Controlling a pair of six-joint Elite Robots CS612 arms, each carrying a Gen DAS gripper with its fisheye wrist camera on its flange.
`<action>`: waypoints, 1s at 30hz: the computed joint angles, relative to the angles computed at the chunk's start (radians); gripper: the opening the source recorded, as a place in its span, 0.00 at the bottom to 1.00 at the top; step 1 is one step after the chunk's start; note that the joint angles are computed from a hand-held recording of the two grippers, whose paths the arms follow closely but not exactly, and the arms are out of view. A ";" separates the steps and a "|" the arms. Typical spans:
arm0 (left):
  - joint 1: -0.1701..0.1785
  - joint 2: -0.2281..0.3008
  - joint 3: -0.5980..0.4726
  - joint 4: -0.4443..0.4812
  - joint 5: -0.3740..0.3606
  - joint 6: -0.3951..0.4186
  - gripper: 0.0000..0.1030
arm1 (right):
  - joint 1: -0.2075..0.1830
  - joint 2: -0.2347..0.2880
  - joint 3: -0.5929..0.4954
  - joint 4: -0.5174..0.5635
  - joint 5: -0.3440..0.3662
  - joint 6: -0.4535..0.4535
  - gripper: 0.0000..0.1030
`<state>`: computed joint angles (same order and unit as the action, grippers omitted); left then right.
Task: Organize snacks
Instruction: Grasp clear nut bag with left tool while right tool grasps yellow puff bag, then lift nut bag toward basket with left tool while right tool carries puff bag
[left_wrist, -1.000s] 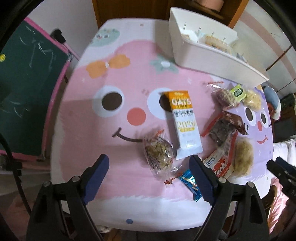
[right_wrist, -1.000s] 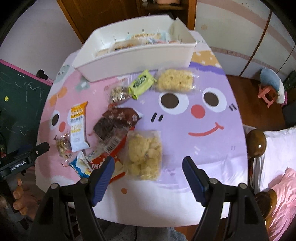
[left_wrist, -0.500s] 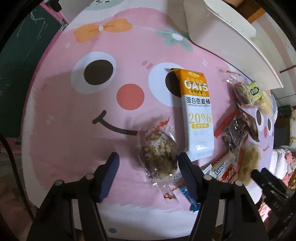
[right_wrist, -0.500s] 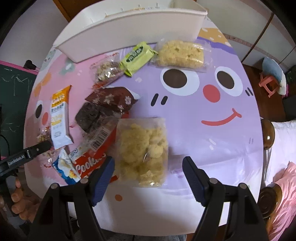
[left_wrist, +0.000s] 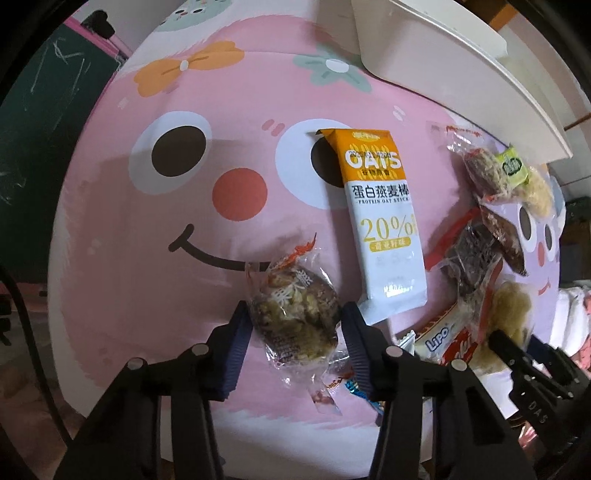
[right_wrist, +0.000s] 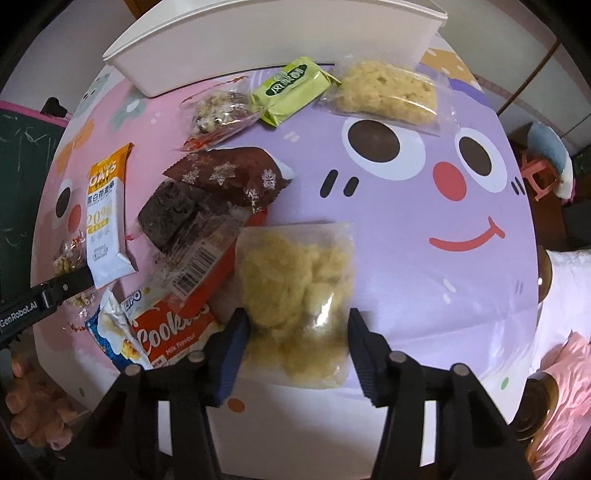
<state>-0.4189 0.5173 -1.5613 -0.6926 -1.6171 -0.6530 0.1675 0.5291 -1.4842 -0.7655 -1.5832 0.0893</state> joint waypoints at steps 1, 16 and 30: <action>-0.002 0.000 -0.001 -0.001 -0.001 0.001 0.46 | 0.000 0.001 -0.003 -0.002 0.001 -0.004 0.47; -0.022 -0.025 -0.058 0.039 0.067 0.004 0.45 | -0.021 -0.015 -0.060 -0.005 0.057 -0.016 0.35; -0.053 -0.134 -0.057 -0.110 0.231 0.142 0.45 | -0.036 -0.079 -0.122 -0.141 0.074 -0.044 0.35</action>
